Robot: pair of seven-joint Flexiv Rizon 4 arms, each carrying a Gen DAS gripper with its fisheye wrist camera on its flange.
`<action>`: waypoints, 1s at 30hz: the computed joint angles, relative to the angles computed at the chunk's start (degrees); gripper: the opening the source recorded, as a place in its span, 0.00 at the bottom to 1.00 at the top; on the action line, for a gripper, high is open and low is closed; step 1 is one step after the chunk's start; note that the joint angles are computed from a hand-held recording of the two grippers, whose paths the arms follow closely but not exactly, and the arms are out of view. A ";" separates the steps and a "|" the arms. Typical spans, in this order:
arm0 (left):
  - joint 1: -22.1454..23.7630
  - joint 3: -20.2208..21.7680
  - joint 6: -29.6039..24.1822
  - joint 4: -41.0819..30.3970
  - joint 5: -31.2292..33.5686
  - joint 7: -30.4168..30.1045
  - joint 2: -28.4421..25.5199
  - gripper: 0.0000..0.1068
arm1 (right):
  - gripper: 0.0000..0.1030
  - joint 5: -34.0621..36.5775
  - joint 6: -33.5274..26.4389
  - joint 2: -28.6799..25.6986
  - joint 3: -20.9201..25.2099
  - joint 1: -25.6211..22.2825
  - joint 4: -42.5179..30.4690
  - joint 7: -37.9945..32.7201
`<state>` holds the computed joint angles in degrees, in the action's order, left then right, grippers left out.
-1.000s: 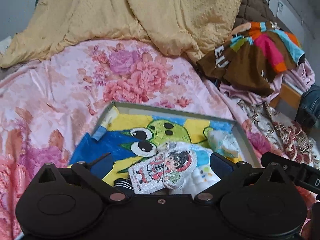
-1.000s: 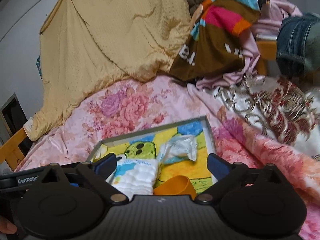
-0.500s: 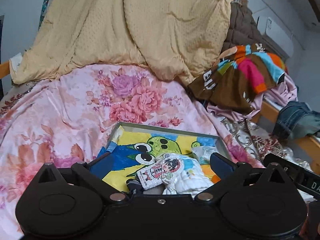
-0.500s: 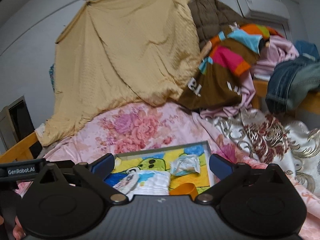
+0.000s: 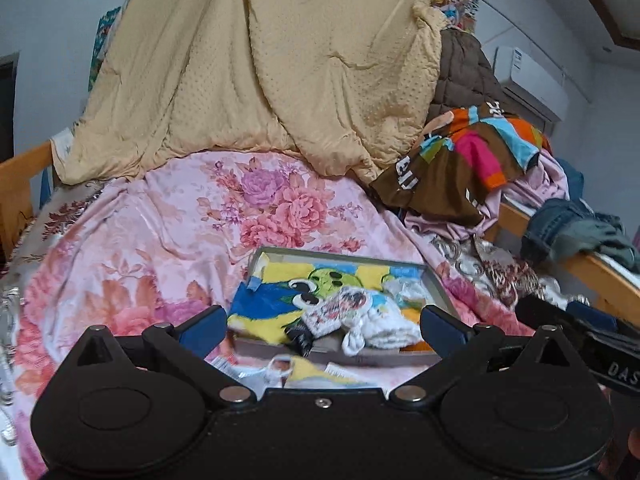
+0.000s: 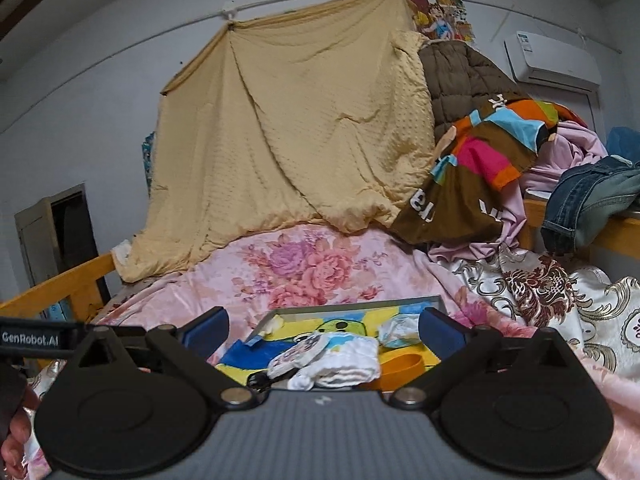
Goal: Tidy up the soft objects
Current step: 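Lift both tools away from the tray back toward the pile, then move the right tool to the striped towel while the left tool moves to the grey face mask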
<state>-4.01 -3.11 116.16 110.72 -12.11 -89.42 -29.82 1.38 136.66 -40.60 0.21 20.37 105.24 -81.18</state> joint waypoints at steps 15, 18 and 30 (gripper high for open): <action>3.11 -0.01 2.29 11.13 5.08 -1.13 5.28 0.96 | 1.00 3.70 4.81 1.48 1.17 3.20 8.17 -3.13; 3.33 0.18 2.93 12.20 5.92 -1.02 5.18 0.96 | 1.00 4.17 4.36 1.64 1.38 3.74 9.28 -3.64; -8.32 9.98 5.11 13.73 -3.99 12.63 0.61 0.96 | 1.00 6.50 -2.88 1.44 -0.33 6.50 9.62 -5.53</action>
